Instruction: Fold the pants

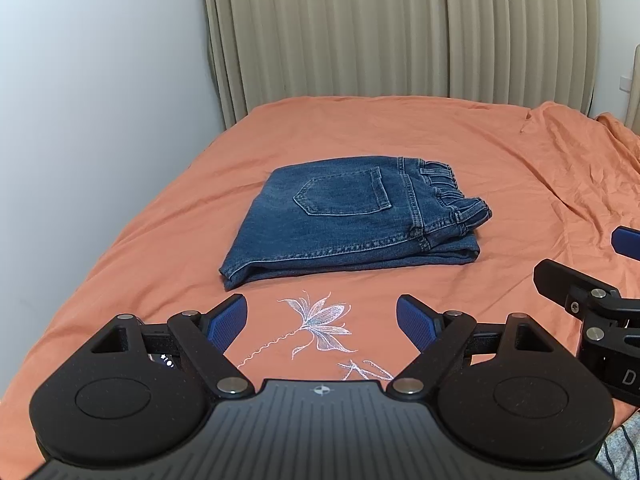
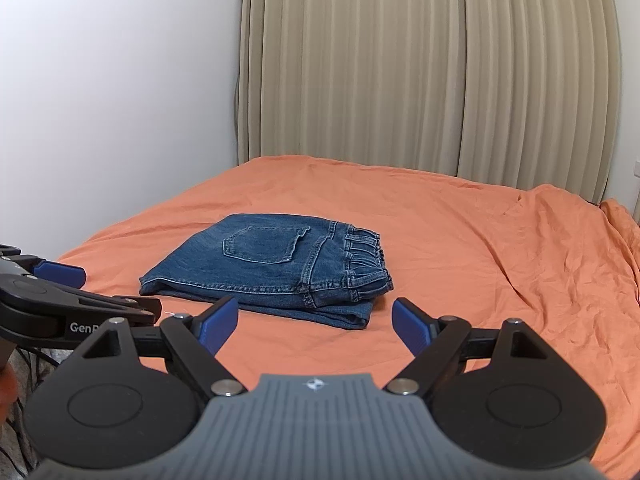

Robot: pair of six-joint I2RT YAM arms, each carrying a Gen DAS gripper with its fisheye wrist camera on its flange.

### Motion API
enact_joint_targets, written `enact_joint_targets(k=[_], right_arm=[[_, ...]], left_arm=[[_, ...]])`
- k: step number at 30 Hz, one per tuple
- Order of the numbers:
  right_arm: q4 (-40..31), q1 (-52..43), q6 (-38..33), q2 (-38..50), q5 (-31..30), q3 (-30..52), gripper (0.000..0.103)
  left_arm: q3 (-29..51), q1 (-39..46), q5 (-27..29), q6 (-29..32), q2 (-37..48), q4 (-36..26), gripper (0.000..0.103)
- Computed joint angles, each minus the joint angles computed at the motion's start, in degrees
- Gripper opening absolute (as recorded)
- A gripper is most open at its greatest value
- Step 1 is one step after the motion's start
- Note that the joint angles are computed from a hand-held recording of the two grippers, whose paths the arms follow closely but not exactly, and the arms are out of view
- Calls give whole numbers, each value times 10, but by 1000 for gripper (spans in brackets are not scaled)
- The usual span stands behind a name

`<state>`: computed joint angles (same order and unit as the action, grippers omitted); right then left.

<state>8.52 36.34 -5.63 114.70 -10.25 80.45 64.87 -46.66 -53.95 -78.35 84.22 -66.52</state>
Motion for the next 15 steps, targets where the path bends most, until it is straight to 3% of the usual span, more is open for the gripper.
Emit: enact_joint_targets(k=[15], right_arm=[[9,0,-8,-5,-4,-8,80]], left_arm=[[5,-6,-6,-13,-3,-16,99]])
